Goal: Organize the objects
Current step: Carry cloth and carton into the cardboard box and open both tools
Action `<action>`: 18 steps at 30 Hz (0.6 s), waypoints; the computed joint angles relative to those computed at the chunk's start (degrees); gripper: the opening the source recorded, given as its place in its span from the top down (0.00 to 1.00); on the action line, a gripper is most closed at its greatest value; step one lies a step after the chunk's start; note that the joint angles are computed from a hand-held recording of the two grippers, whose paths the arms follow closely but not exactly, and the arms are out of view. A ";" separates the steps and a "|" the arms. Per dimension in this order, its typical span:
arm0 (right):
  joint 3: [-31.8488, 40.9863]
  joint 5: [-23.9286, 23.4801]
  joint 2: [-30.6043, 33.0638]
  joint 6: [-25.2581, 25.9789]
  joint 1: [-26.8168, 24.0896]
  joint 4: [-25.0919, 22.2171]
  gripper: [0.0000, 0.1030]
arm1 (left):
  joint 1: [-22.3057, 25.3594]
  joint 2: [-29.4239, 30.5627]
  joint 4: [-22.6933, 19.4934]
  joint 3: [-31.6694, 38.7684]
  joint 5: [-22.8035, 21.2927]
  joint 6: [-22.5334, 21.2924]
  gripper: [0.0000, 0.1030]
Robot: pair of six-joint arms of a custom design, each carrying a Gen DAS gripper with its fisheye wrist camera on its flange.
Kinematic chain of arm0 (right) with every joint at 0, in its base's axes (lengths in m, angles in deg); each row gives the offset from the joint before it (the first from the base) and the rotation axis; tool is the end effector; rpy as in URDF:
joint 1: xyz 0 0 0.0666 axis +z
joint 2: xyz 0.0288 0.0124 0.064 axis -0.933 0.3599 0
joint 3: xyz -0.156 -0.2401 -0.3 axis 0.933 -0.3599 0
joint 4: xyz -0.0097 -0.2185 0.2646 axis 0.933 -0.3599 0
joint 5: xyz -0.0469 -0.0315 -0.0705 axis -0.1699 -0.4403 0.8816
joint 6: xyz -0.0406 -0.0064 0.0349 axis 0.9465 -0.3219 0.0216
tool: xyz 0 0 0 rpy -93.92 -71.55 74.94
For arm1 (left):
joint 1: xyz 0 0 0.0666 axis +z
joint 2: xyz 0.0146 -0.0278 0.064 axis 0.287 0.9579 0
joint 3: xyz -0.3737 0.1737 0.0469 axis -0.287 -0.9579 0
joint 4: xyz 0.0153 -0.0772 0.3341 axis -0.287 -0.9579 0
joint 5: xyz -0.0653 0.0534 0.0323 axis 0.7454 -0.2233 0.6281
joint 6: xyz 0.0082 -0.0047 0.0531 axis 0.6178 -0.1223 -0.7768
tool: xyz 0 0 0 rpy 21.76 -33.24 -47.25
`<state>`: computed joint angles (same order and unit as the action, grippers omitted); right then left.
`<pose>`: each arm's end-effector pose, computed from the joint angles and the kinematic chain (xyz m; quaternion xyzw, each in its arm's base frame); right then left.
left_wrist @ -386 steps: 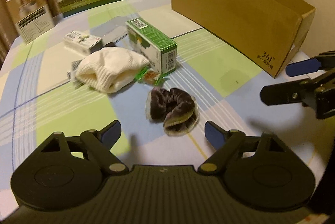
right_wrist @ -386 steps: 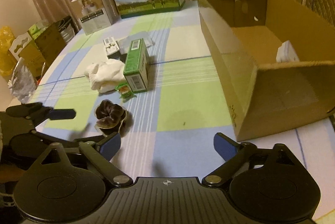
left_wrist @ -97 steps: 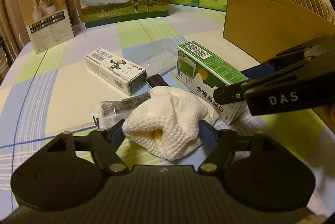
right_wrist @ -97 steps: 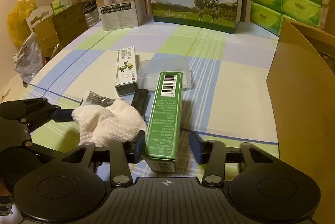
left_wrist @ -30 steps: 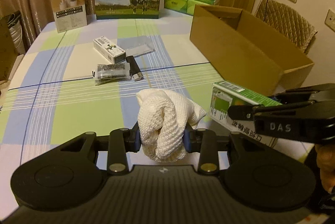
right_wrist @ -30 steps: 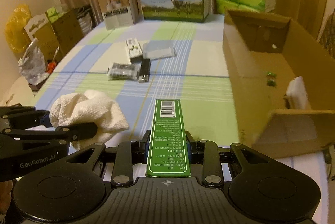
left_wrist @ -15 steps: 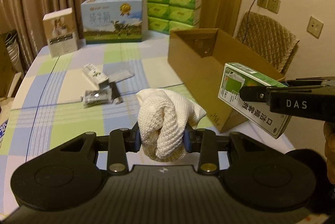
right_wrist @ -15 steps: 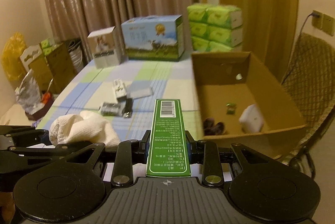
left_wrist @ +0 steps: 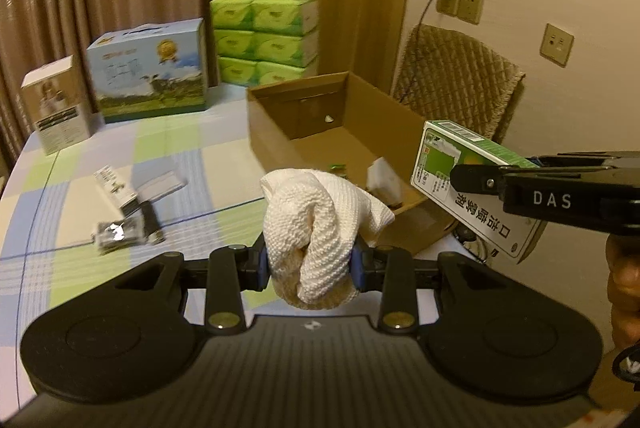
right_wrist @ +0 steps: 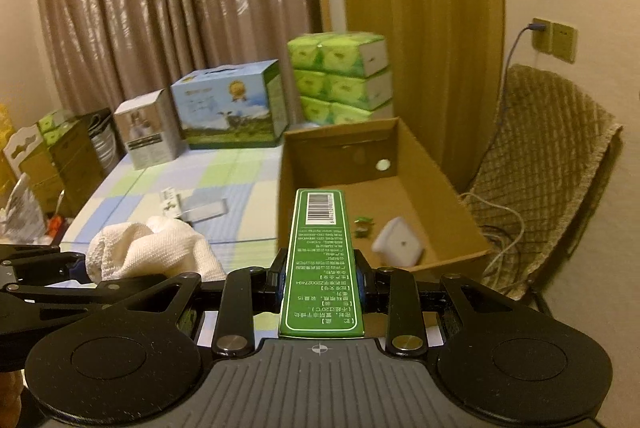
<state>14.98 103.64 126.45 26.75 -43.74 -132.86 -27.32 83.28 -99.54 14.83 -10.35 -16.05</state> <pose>0.3271 0.1421 0.5663 0.0226 0.8847 0.0548 0.4623 0.3119 -0.2959 0.5605 0.2450 0.8677 -0.1435 0.4080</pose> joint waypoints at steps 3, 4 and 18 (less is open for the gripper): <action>-0.39 -0.52 -0.51 0.48 -1.79 0.24 0.73 | -1.04 1.65 -0.14 1.97 -0.13 -0.35 0.69; -0.48 -0.72 -0.62 0.66 -2.35 0.34 0.73 | -1.37 2.32 -0.23 2.75 -0.18 -0.56 0.69; 0.74 -4.43 1.37 5.31 -9.45 2.19 0.73 | -2.72 10.55 -1.59 12.34 0.51 -1.68 0.69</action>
